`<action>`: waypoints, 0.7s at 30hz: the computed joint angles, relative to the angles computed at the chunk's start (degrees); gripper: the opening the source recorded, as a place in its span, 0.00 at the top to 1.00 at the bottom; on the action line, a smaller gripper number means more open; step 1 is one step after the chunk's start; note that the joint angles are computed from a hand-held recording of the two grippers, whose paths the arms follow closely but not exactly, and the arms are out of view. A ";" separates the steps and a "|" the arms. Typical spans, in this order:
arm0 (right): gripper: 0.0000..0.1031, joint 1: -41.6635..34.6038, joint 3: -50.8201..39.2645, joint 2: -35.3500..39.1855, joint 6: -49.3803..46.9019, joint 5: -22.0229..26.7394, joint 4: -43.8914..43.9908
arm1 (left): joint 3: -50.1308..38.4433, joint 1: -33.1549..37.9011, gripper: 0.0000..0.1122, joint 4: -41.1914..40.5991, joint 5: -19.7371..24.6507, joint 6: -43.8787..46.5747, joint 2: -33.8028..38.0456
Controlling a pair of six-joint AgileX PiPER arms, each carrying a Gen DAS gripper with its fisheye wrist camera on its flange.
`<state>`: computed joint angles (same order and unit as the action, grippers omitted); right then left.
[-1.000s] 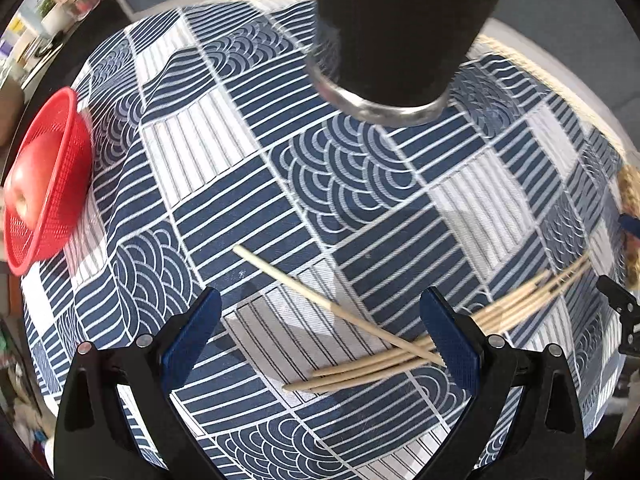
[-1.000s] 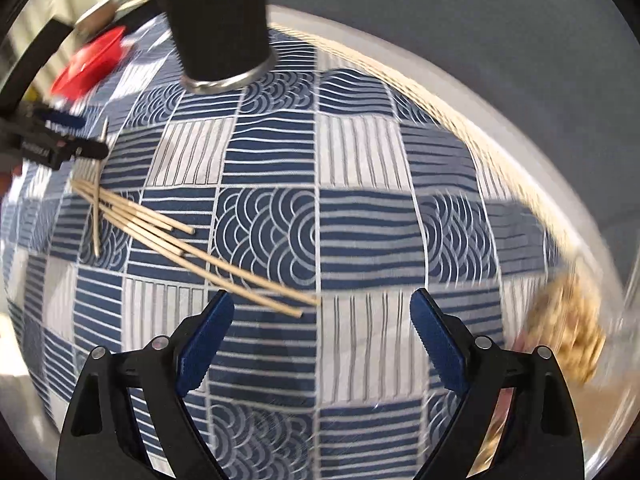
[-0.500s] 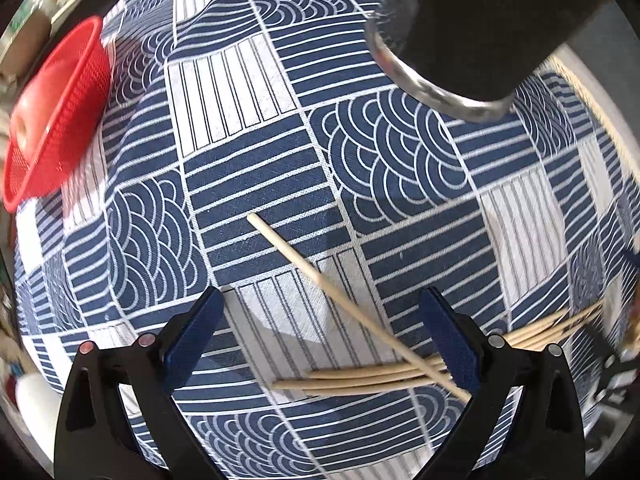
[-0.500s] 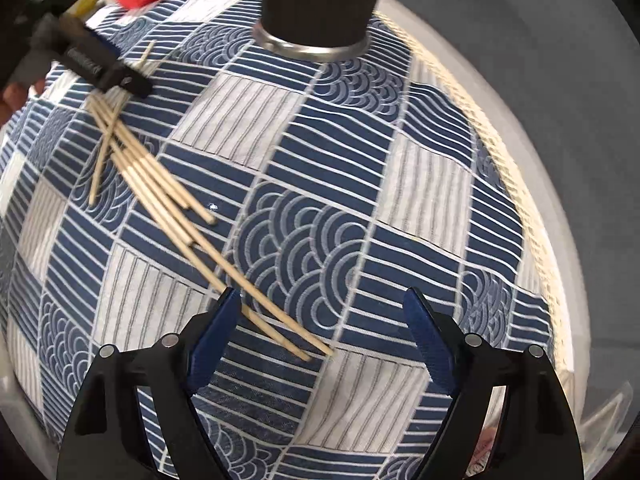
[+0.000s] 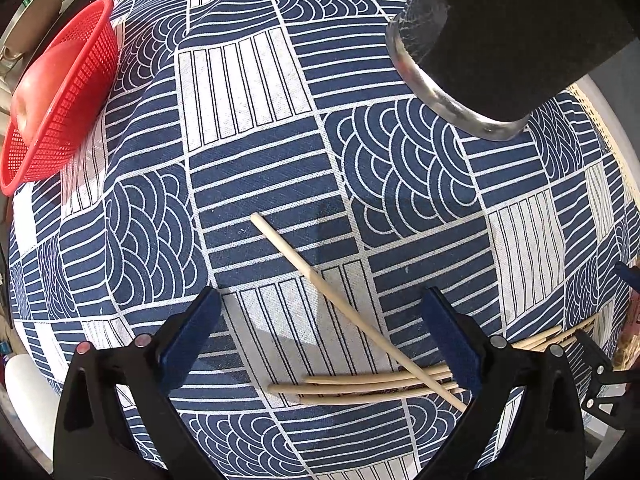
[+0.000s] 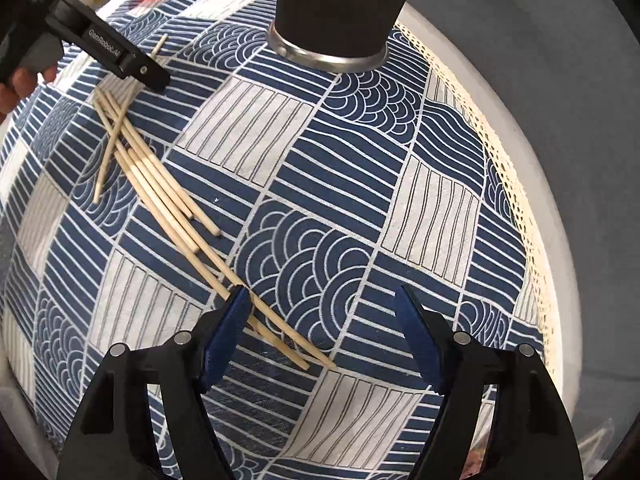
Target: Organize utensils
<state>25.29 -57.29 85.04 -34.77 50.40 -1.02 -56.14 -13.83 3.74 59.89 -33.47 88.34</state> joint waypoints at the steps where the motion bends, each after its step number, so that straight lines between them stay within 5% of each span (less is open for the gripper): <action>1: 0.32 0.14 -0.11 0.12 -0.40 0.02 -0.29 | -0.52 0.58 0.13 -0.22 0.17 0.62 0.58; 9: 0.33 4.33 -2.28 1.69 -7.17 8.90 -2.54 | -5.41 2.67 0.19 -1.34 3.30 1.69 4.38; 12: 0.43 3.46 -5.14 4.19 -7.20 13.08 -0.24 | -6.55 2.42 0.26 -1.43 4.29 1.82 4.65; 21: 0.46 2.60 -6.30 3.92 -9.40 11.12 0.79 | -7.27 2.88 0.31 -1.89 6.21 2.08 4.59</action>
